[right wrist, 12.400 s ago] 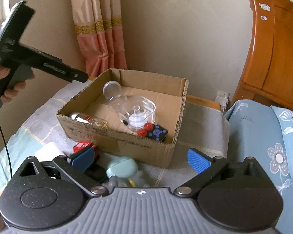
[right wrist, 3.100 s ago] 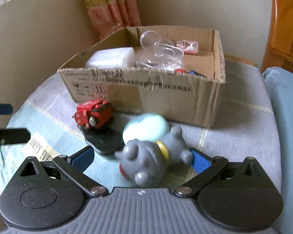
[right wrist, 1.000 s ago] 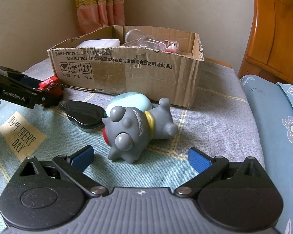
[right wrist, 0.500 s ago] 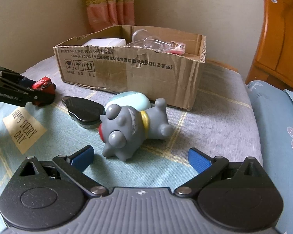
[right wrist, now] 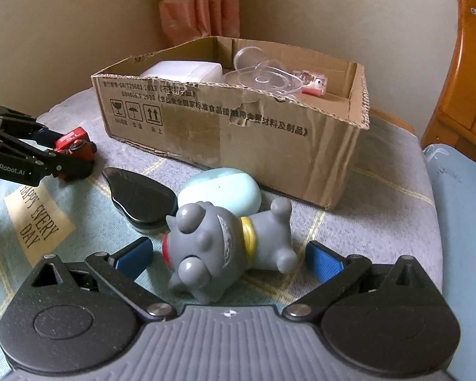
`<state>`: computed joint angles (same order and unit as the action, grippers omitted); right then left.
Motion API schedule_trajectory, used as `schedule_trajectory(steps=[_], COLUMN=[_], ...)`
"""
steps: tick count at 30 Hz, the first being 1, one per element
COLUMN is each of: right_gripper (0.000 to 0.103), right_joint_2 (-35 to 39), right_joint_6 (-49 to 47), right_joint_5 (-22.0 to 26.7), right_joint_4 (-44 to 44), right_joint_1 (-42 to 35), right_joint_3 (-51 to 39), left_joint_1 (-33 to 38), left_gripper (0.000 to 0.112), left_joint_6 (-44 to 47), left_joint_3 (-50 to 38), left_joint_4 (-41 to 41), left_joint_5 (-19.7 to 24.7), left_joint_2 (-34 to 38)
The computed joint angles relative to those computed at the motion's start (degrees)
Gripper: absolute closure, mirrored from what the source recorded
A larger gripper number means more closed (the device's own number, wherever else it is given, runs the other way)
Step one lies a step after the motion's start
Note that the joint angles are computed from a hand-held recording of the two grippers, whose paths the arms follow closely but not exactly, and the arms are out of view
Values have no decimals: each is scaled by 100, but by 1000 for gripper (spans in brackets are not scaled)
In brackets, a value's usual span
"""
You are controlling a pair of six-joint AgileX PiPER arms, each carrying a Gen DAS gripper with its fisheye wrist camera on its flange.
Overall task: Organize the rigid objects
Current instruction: 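Grasp the red toy train with the left tool while the right tool grasps the grey cat figure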
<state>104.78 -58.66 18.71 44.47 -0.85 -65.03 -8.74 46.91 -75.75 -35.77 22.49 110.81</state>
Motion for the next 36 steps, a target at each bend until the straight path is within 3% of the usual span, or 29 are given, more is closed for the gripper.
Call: schedule_trajectory(steps=[10, 18, 23, 25, 36], right_gripper=[4, 18, 26, 26, 26], right_joint_2=[-53, -178, -247, -269, -495], right_joint_6=[376, 197, 326, 573, 1039], right_joint_5=[-31, 40, 126, 129, 888], right_joint_4=[-606, -601, -781, -1033, -1464], right_joint_1=[77, 32, 59, 88, -154], right_joint_3=[-93, -26, -18, -24, -268], left_joint_1=[-53, -7, 3, 31, 115], left_gripper=[55, 54, 57, 64, 64], left_joint_6=[-405, -321, -340, -277, -132], left_joint_3=[-195, -254, -346, -404, -419], left_joint_4=[389, 296, 341, 290, 380], left_joint_5=[-26, 51, 146, 246, 725], left_joint_2=[113, 114, 142, 159, -110])
